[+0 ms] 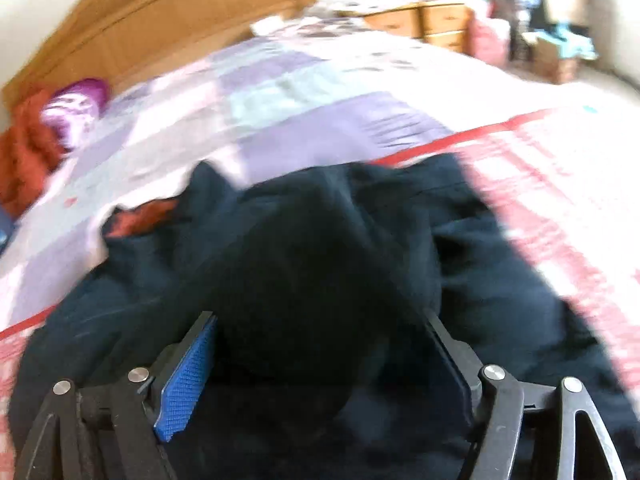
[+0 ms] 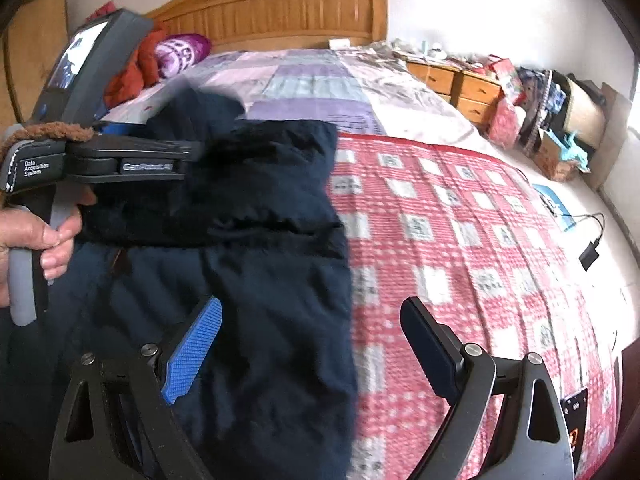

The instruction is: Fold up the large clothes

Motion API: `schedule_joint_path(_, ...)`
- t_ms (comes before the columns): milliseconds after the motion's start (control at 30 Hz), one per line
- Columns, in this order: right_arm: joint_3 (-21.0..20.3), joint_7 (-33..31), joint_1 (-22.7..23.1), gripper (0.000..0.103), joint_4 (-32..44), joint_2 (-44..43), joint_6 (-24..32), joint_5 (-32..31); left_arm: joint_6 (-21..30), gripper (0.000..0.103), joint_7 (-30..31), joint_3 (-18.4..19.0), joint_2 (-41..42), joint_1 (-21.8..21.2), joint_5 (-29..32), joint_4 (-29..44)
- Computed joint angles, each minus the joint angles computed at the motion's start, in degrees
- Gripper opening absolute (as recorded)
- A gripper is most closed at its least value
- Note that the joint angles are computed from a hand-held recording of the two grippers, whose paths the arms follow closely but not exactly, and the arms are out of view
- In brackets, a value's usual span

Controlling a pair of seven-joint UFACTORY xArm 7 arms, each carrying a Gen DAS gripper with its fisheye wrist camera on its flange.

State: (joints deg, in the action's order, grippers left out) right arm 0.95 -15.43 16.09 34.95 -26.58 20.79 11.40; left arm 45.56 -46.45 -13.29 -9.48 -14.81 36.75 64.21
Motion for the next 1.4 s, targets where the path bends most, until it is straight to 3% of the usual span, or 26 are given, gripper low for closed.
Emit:
schedule_joint_path(133, -0.1, 0.5, -1.5, 0.093, -0.3, -1.5, 0.9, -1.6, -5.5, 0.081, 6.1, -0.1, 0.3, -2.2, -6.4, 1.5)
schedule_joint_path(200, -0.2, 0.6, -2.2, 0.094, -0.2, -1.8, 1.4, -2.3, -6.3, 0.081, 6.8, -1.1, 0.7, -3.3, -6.8, 2.7)
schedule_joint_path(300, -0.3, 0.7, -2.4, 0.094, 0.0, -2.0, 2.0, -2.5, -7.8, 0.081, 5.4, -0.9, -3.7, -3.1, -8.8, -1.1)
schedule_joint_path(400, 0.3, 1.4, -1.9, 0.094, 0.5, -1.7, 1.8, -2.2, -4.4, 0.081, 1.1, -1.4, -9.7, 0.2, -7.8, -5.3)
schedule_joint_path(500, 1.3, 2.4, -0.6, 0.093, 2.1, 0.3, 1.0, -1.3, 2.1, 0.081, -1.9, -0.5, -16.5, 5.6, -7.7, -9.4)
schedule_joint_path(633, 4.8, 5.9, 0.3, 0.093, 8.1, 7.3, -1.8, -2.5, 9.8, 0.081, -0.1, 1.3, -20.7, 12.0, -6.7, -12.6)
schedule_joint_path(767, 10.9, 12.9, -0.2, 0.093, 19.1, 18.5, -3.8, -11.3, 9.3, 0.081, 2.2, 3.5, -21.3, 16.1, -5.0, -15.9)
schedule_joint_path(867, 13.1, 18.0, 2.3, 0.093, 28.4, 27.4, -1.9, -18.6, 7.0, 0.081, 3.7, 6.6, -20.1, 16.9, -9.5, -18.0)
schedule_joint_path(967, 7.6, 23.6, 10.4, 0.093, 37.2, 35.8, 6.1, -29.9, 4.1, 0.085, 5.1, 6.2, -19.9, 17.8, -9.4, -20.6)
schedule_joint_path(1033, 9.6, 23.3, 7.5, 0.094, 41.6, 40.9, 12.1, -29.5, 2.1, 0.091, 6.0, 5.9, -20.7, 18.3, -8.5, -22.6)
schedule_joint_path(1100, 10.7, 21.0, 3.9, 0.094, 42.0, 42.5, 12.3, -22.1, -0.3, 0.096, 7.5, 6.9, -20.4, 18.6, -9.5, -23.6)
schedule_joint_path(1167, 7.8, 19.7, 5.2, 0.097, 40.9, 42.3, 10.7, -20.4, -0.9, 0.100, 9.6, 7.3, -20.3, 18.8, -10.7, -23.8)
schedule_joint_path(1400, 5.0, 23.6, 8.1, 0.100, 40.2, 43.8, 7.5, -26.4, -2.5, 0.103, 14.6, 8.3, -21.4, 20.4, -13.4, -26.0)
